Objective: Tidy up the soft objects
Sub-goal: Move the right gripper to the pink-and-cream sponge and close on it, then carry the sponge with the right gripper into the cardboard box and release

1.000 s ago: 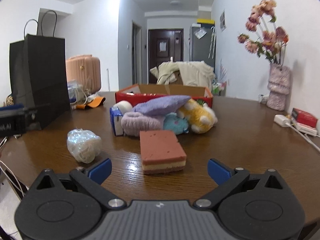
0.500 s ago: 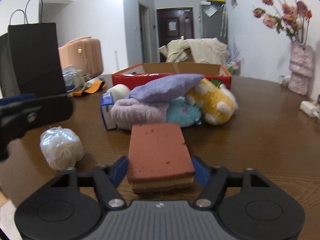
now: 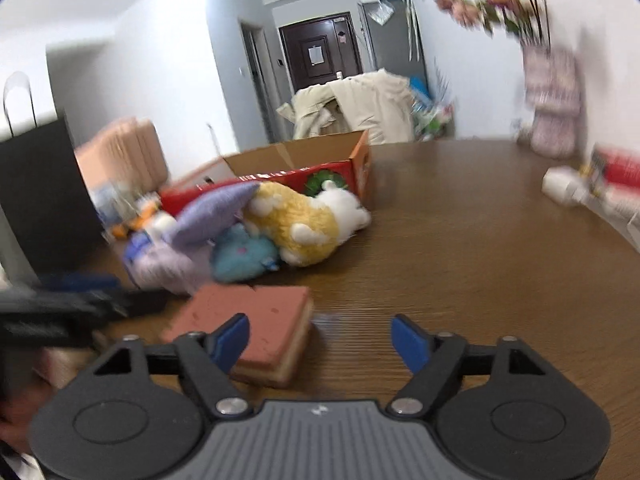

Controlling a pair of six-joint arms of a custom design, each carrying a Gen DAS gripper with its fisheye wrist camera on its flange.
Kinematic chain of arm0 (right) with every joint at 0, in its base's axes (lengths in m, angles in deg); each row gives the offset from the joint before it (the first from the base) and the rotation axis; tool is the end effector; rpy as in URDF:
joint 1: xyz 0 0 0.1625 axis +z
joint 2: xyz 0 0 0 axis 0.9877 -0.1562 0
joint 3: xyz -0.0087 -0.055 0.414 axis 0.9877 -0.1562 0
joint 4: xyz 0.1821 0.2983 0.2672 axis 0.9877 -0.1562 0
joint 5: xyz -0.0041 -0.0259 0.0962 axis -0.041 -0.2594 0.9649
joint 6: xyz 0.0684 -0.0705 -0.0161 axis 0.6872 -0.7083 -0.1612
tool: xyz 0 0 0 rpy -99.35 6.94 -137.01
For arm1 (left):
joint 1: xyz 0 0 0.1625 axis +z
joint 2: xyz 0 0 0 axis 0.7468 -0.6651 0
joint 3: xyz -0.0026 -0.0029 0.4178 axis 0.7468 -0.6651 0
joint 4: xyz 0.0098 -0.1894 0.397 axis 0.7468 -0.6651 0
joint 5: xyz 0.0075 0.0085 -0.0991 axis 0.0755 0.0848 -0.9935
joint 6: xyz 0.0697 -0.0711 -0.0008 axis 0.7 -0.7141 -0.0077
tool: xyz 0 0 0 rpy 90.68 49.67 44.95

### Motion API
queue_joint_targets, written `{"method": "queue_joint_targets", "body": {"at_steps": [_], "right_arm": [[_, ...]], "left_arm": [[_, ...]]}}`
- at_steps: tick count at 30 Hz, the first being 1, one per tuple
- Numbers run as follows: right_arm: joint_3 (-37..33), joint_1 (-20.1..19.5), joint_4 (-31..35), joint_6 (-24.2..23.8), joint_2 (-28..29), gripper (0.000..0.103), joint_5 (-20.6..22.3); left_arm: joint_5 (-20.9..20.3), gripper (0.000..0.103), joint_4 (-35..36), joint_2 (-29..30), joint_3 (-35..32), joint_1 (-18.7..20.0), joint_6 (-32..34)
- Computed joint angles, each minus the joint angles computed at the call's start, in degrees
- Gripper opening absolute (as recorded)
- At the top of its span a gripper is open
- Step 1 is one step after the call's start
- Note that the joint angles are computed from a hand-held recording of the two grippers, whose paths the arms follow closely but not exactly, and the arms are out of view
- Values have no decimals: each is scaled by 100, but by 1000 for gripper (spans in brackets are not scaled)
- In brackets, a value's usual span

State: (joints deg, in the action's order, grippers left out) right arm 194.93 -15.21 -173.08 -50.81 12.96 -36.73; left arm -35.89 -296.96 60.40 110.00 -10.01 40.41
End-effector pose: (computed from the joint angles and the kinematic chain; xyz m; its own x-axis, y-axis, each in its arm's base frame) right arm -0.0370 -0.4720 0.1566 -0.7923 -0.4446 0.4178 -0.6100 0.5903 -0.5286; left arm -0.1877 -0.4257 -0.0442 -0.8212 0.0010 -0.5706 0.4740 0.5579 -0.6812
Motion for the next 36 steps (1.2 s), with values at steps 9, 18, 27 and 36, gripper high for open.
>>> {"method": "queue_joint_targets", "body": {"at_steps": [9,18,27,36], "right_arm": [[-724,71,1418,887,317,37,277],[-863,-56,1671,1021,429,33,434],[-793,164,1807,805,-17,32,927],[-2356,1502,2004,1296,777,32,896]], "left_arm": [[-764,59,786,-303,-134,450,-865],[-906,41,509,-245,-117,413,-829],[-740,39,-246,-759,-132,38,256],[-1291,39,822,-2027,-1101,879,930]]}}
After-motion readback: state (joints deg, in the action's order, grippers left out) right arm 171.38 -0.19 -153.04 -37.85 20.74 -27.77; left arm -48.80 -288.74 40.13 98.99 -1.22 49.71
